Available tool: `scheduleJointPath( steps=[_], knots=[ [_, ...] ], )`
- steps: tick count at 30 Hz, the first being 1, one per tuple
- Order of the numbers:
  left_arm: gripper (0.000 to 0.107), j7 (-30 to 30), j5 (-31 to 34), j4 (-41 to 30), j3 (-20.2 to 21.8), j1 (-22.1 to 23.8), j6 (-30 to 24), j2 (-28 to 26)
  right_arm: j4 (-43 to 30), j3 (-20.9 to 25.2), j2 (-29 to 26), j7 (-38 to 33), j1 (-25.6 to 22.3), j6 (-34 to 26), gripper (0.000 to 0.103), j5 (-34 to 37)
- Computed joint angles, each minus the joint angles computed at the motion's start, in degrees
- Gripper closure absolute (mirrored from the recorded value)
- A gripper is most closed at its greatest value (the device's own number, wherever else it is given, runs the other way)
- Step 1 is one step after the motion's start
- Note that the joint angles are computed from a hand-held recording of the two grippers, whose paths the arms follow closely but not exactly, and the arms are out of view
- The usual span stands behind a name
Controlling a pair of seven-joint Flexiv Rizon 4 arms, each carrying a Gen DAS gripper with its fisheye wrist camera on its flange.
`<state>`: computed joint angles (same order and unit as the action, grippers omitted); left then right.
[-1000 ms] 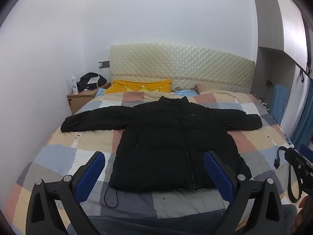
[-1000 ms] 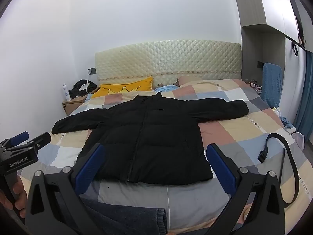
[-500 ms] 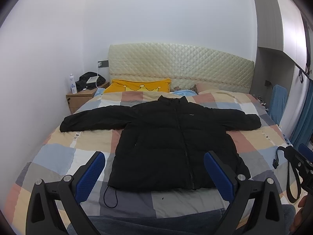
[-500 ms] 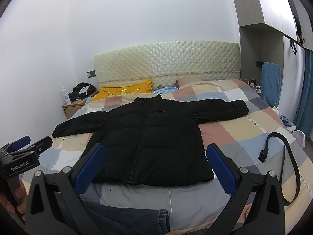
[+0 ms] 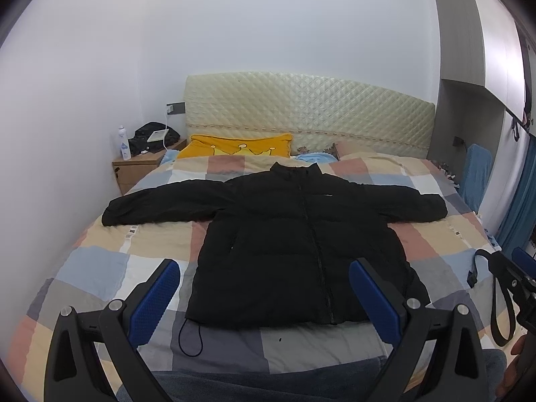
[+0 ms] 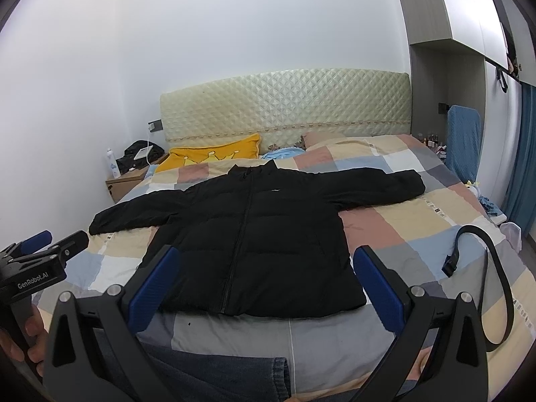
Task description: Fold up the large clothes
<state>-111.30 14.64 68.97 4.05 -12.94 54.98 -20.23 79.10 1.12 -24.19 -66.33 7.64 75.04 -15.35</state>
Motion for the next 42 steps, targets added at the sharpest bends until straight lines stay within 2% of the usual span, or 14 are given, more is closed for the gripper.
scheduleJointPath(
  steps=[4,11,15,28,38,42],
  knots=[
    [0.005,0.6,-2.4,0.7,-0.7,0.9,0.0,-0.1,0.2,-0.2,0.0,0.5,0.1,-0.1,0.0,0.0],
    [0.005,-2.9,3.3,-1.1,1.4,-0.9,-2.3,-0.4,-0.4,0.1,-0.2,0.4,0.0,-1.0,0.0,0.3],
    [0.005,0.2,-0.9,0.0,-0.7,1.0,-1.4,-0.5,-0.2,0.1,-0.1,0.4,0.0,-1.0,0.0,0.4],
    [0.005,1.3,-2.5,-0.7,-0.5,1.1,-2.6,-1.8,-2.5,1.6,-1.8,-1.6,-0.7,-2.4,0.0,2.3],
    [0.005,0.1,-2.3,-3.7,1.0,2.6,-6.7,-4.7,-5.5,1.5,-4.4,-3.2,-1.9,-4.3,0.0,4.1],
    [0.005,4.7,-8.2,-4.7,-1.3,6.1,-7.8,-7.1,-8.8,0.7,-6.9,-2.7,-2.3,-7.6,0.0,4.6]
  ],
)
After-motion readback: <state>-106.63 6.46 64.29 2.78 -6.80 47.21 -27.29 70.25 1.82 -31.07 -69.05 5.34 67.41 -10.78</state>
